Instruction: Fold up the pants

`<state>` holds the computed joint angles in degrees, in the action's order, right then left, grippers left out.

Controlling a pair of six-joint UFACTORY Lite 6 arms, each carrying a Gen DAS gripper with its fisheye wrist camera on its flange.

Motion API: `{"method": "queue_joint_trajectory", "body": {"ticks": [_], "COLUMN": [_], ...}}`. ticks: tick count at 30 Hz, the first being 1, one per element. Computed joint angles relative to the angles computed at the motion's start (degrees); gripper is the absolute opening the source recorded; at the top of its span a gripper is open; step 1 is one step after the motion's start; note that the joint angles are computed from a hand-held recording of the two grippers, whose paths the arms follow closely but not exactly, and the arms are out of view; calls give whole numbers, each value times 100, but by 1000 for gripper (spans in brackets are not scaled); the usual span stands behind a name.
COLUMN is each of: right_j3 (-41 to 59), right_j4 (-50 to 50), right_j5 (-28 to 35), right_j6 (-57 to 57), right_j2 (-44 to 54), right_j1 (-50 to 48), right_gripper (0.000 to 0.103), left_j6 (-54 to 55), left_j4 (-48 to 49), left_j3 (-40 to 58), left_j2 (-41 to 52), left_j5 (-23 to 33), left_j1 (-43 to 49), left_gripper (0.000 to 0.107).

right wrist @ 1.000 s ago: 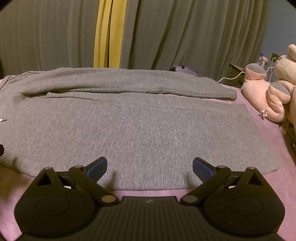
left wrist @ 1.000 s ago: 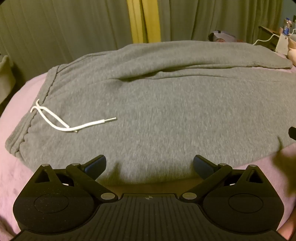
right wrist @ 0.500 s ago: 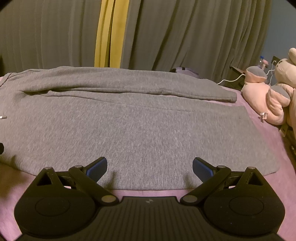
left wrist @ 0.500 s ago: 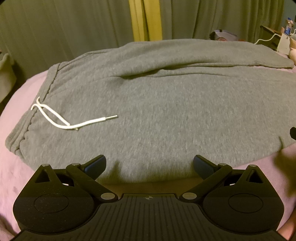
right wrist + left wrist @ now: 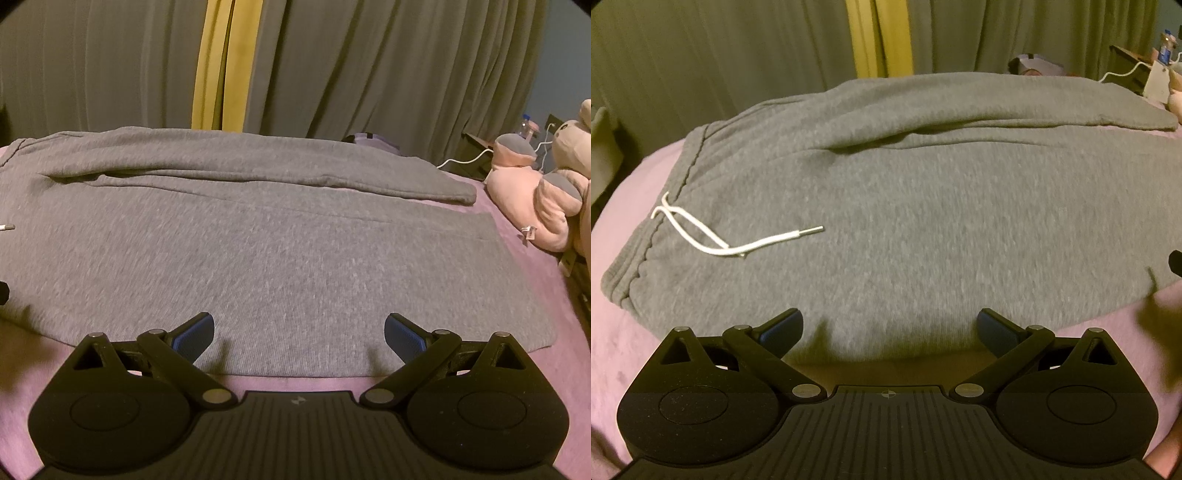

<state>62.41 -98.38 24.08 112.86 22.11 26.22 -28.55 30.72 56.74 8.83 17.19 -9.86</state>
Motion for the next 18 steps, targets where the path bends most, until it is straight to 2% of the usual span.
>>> {"method": "queue_joint_trajectory", "body": {"ticks": [18], "right_j3": [125], "right_j4": [281], "right_j5": [-117], "right_j6": [-267], "right_j2": [75], "right_j1": [-55], "right_gripper": [99], "left_j6": [333], "left_j4": [-235], "left_j3": [143], "left_j2": [140], "left_j5": [137], "left_j1": [-48], "left_gripper": [103]}}
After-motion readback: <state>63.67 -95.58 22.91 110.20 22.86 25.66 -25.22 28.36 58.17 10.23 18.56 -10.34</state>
